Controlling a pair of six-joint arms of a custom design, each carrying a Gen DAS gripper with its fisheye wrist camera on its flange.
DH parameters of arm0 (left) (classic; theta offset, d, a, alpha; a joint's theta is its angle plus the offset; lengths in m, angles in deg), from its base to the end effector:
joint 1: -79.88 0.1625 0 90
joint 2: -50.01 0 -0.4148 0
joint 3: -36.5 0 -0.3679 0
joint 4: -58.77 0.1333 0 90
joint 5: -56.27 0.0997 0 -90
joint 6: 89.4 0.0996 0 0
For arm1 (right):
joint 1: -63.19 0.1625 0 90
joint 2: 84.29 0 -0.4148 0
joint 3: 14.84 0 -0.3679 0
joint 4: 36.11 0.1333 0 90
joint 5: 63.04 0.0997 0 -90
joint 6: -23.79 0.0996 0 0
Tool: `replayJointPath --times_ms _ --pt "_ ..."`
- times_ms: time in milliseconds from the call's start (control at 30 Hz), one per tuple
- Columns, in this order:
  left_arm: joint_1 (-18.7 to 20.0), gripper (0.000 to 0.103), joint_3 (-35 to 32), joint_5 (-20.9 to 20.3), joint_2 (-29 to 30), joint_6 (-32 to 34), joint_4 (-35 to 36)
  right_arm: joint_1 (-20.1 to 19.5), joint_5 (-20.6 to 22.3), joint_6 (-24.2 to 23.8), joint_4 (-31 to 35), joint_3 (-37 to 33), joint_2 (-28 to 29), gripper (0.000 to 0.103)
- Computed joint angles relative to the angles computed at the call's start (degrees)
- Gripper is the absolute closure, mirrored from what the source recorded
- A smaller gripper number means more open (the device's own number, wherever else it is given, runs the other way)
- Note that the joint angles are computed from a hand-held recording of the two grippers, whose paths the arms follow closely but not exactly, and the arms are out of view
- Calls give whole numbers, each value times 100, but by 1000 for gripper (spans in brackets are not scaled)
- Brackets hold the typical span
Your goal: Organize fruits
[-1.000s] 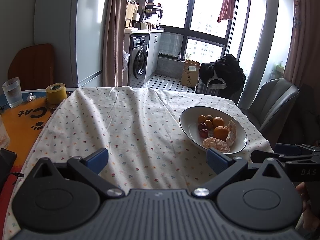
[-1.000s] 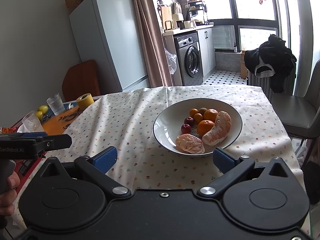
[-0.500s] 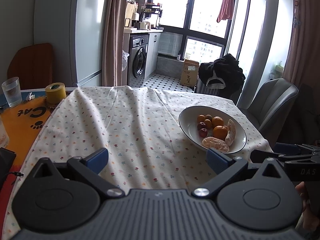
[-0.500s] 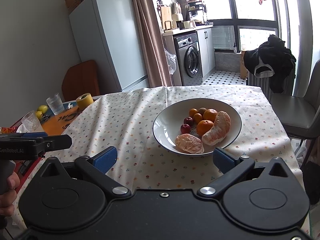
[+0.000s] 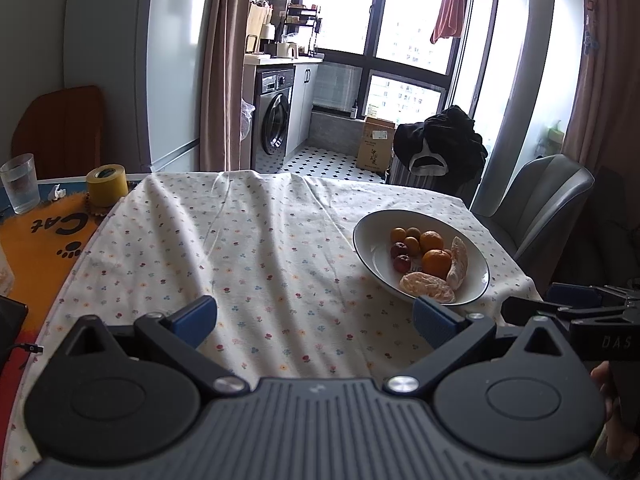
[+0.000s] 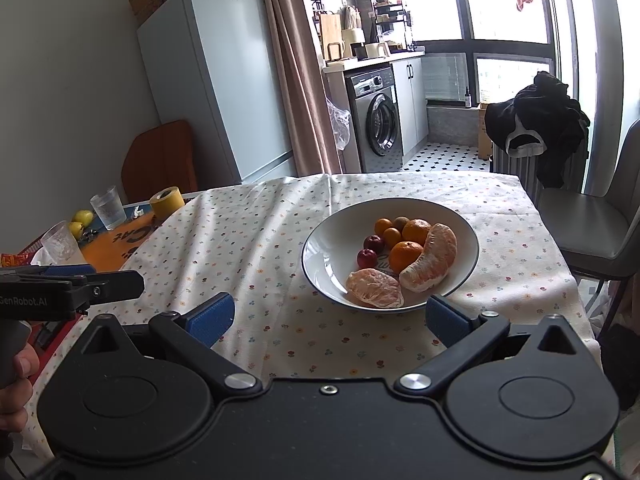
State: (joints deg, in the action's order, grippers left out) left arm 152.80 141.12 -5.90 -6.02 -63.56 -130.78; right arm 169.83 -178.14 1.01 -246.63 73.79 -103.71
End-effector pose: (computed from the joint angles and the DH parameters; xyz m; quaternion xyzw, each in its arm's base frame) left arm -0.0062 -0.6324 0.2525 0.2243 0.8533 -0.3998 0.2483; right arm 0.2747 -0.6010 -0.0221 0.2082 -0.8601 0.4115 0.2182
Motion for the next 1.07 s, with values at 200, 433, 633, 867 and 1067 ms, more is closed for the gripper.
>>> replayJointPath --times_ms 200,433,633,867,1067 --pt "3 0 -33 -42 29 1 61 -17 -35 -10 -29 45 -28 0" --pt "15 0 -102 -127 68 0 113 -3 -110 -35 -48 8 -16 0" --pt "12 0 -143 -189 86 20 178 4 -132 -60 -73 8 -40 0" --pt "5 0 -125 -231 67 26 214 6 -133 -67 -61 3 -38 0" --pt "6 0 -140 -233 66 31 267 10 -127 -71 -42 2 -29 0"
